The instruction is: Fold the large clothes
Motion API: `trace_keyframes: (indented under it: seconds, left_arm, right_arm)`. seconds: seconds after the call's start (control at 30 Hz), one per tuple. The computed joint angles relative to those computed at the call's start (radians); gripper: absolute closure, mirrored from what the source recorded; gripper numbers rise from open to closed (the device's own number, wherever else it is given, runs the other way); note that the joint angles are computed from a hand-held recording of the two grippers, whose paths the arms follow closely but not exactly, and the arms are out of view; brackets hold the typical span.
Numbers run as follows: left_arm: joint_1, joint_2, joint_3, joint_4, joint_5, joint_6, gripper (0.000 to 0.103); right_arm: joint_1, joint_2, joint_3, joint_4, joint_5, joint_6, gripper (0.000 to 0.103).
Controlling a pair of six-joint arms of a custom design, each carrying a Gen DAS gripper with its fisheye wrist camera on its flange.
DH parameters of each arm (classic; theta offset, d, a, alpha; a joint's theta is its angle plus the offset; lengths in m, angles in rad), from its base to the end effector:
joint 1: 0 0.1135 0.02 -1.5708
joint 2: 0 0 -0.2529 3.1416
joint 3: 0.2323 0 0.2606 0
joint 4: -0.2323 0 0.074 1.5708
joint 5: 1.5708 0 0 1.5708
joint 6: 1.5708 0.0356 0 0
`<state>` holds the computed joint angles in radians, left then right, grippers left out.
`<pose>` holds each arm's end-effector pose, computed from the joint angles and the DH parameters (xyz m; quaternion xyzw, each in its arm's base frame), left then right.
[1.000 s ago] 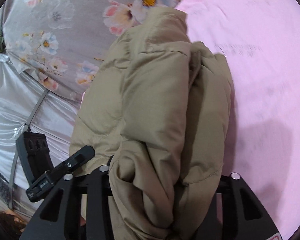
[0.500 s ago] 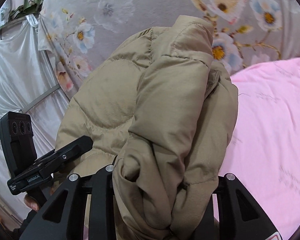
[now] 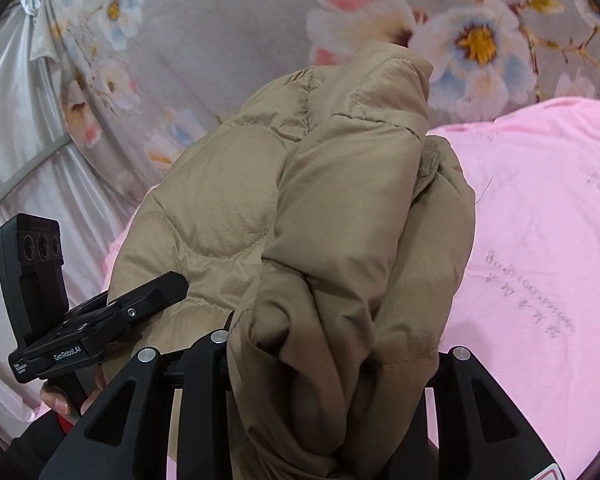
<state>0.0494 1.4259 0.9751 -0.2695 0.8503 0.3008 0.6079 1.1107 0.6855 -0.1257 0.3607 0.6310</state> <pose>0.3121 -0.0114 0.2430 0.2729 0.8020 -0.3045 0.4355 0.2164 0.1353 0.2340 0.0975 0.8575 0.1513 0.4819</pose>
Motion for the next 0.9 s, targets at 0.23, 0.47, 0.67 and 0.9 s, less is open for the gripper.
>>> trace_keyframes:
  seconds: [0.23, 0.47, 0.67, 0.9]
  left_arm:
    - [0.007, 0.135, 0.027, 0.072, -0.01, -0.011, 0.026]
    - [0.023, 0.139, 0.038, 0.006, -0.039, -0.02, 0.018]
    - [0.048, -0.236, -0.187, 0.082, -0.323, -0.048, 0.009]
    - [-0.26, -0.492, -0.186, -0.01, -0.932, -0.206, 0.044]
  right_arm:
    - [-0.049, 0.103, 0.001, 0.083, -0.041, -0.008, 0.055]
    - [-0.117, 0.029, -0.06, 0.055, -0.158, 0.074, 0.034]
    - [0.178, -0.295, -0.031, -0.419, 0.269, 0.218, 0.03]
    - [0.429, 0.089, 0.348, -0.735, 0.685, 0.282, 0.099]
